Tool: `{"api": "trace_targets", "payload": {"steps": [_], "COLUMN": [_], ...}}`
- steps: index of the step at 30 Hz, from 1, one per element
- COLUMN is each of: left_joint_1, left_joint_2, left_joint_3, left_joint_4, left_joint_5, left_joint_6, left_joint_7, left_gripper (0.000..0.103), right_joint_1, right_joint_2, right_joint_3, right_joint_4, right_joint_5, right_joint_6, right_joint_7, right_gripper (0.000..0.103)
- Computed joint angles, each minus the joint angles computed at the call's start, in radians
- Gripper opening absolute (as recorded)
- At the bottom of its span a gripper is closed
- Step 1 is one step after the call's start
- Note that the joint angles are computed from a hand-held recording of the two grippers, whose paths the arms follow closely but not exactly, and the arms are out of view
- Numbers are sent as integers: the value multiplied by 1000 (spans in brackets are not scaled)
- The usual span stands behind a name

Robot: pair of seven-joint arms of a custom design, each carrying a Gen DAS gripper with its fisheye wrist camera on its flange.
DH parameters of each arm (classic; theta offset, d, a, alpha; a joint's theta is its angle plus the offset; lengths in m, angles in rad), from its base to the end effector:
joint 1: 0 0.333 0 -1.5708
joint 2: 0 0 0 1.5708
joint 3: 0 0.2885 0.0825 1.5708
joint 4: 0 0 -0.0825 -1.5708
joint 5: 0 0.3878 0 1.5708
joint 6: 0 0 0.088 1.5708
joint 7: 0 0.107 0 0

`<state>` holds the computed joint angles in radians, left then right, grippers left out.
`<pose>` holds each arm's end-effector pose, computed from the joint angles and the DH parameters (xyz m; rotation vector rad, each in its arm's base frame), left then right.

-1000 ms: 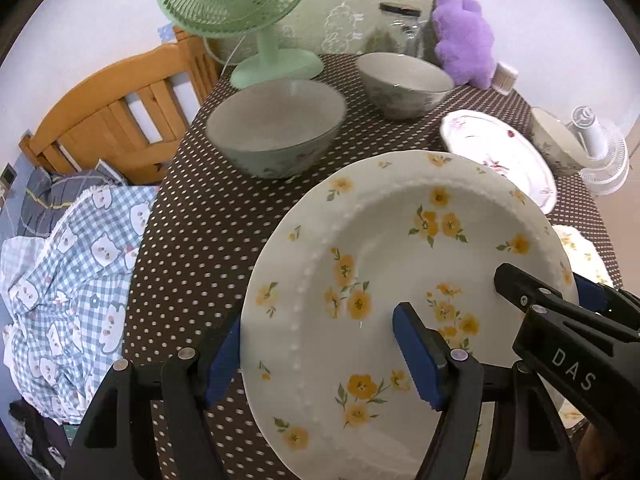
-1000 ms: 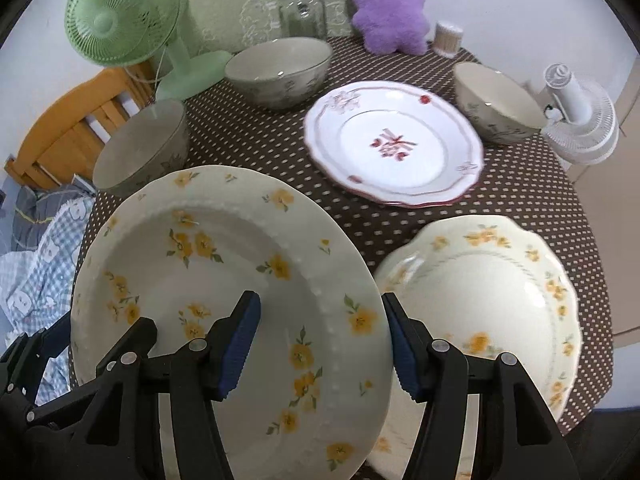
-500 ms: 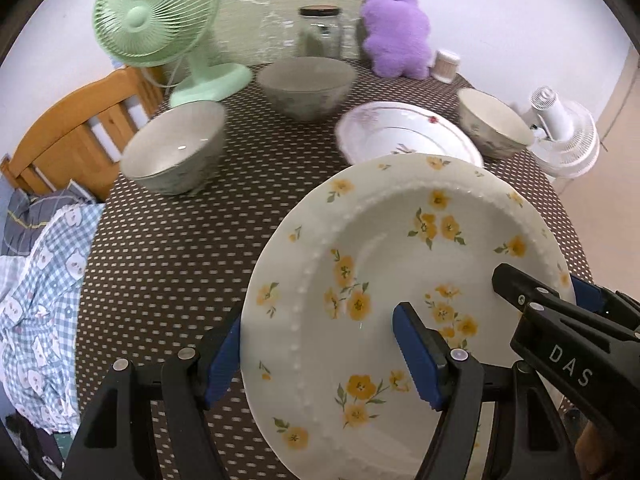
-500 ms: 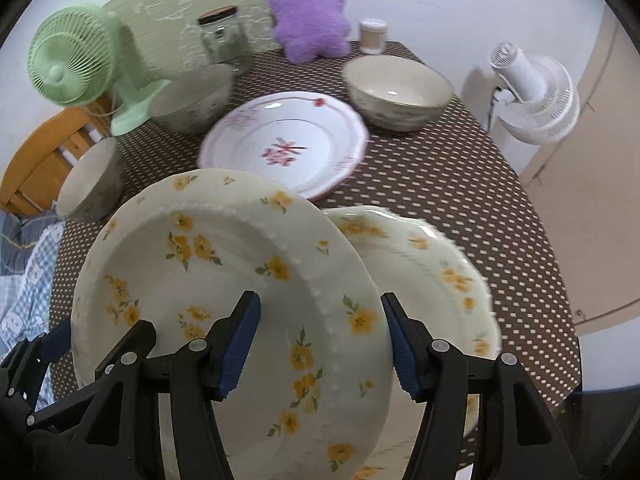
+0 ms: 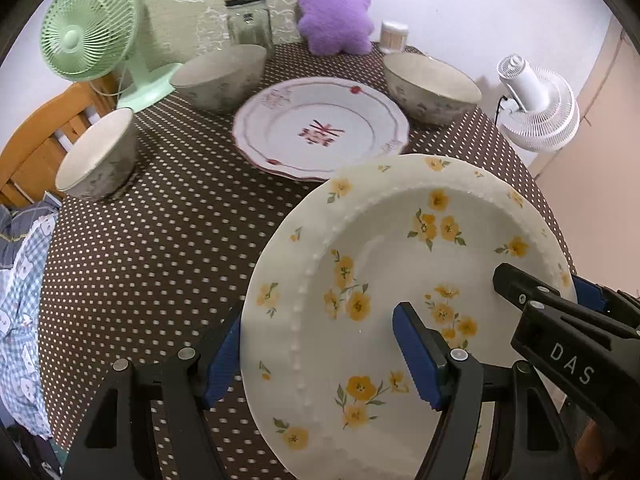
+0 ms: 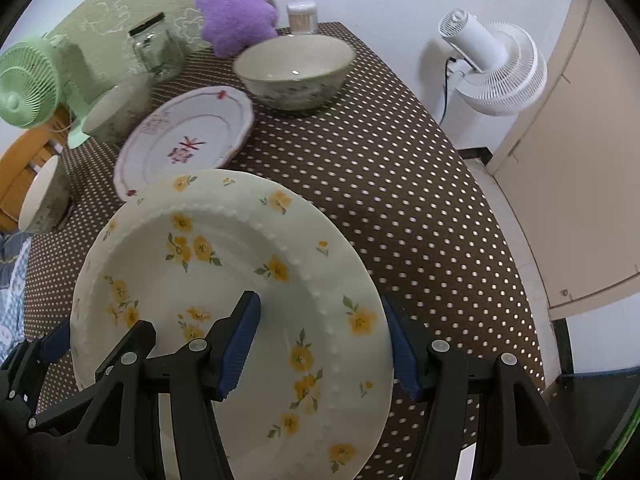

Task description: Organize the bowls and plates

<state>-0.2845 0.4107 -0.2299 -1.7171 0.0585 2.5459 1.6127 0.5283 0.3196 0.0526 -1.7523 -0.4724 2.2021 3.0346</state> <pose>0.6058 -0.3243 0.3741 -1.4047 2.5363 -0.5725 0.5547 0.3425 0.3757 -1.3077 2.5712 -0.4982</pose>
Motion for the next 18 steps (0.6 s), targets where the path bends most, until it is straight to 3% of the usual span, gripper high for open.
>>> {"api": "trace_targets", "payload": {"steps": [12, 18], "left_joint_1": [-55, -77], "left_joint_2": [55, 52], "left_joint_3": [24, 43], "left_joint_4": [49, 28], "left_joint_5": [81, 145], "left_joint_6": [-43, 0], "left_joint_7": [-106, -167], "left_gripper": [74, 74], "right_joint_1": [-37, -43], "right_joint_2": [-27, -26], "right_joint_3": [5, 2], "right_joint_4": [-85, -101], "right_joint_5": [50, 62], "right_joint_6": [67, 91], "right_joint_7": [-50, -65], "right_gripper": [63, 61]}}
